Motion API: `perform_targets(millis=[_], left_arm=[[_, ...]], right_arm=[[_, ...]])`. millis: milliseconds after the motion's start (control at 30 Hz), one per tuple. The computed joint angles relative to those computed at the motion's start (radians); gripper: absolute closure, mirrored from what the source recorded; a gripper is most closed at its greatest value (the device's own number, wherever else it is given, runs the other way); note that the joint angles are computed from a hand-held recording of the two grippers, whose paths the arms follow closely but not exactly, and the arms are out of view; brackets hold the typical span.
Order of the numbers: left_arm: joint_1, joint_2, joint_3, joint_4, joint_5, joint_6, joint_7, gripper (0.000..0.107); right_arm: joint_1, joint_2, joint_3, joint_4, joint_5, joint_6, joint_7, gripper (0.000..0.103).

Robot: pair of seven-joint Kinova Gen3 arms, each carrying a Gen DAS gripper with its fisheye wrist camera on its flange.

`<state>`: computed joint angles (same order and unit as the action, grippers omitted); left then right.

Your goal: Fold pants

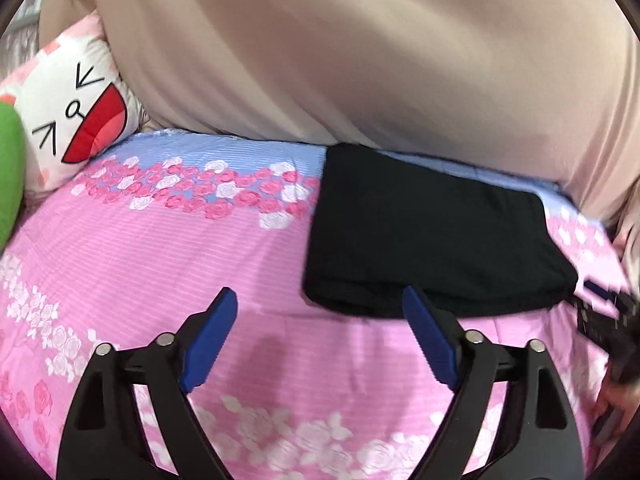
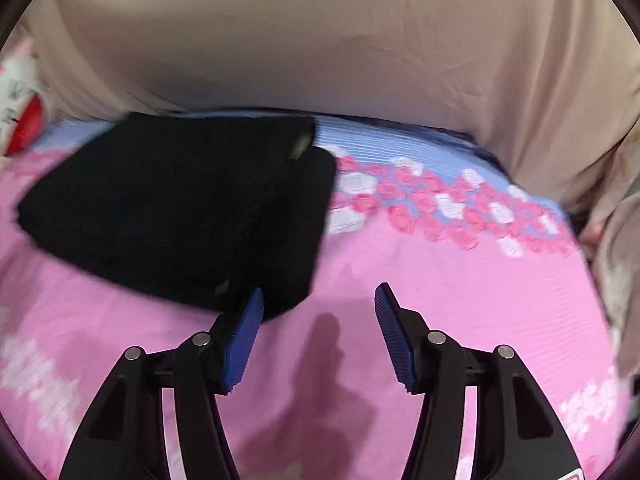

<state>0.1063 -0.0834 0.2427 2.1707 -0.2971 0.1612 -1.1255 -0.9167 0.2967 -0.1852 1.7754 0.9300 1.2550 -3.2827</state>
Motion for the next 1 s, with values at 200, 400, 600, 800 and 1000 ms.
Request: perform_targets(millis=[200, 400, 600, 800, 1000], left_arm=[[-0.06, 0.032, 0.117, 0.008, -0.169, 0.043, 0.165, 0.018], [0.003, 0.065, 0.054, 0.001, -0.324, 0.063, 0.319, 0.018], [0.07, 0.074, 0.001, 0.007, -0.512, 0.086, 0.514, 0.016], [0.146, 0.089, -0.055, -0.001, -0.59, 0.117, 0.588, 0.016], [0.202, 0.094, -0.068, 0.006, -0.737, 0.148, 0.723, 0.014]], right_arm=[[0.067, -0.11, 0.0, 0.129, -0.118, -0.135, -0.243, 0.051], [0.0, -0.22, -0.023, 0.19, 0.078, -0.302, -0.392, 0.083], [0.2, -0.111, -0.081, 0.164, 0.109, -0.526, -0.256, 0.103], [0.191, -0.169, -0.099, 0.204, 0.14, -0.523, -0.391, 0.098], [-0.085, -0.168, 0.037, 0.19, 0.117, -0.279, -0.473, 0.089]])
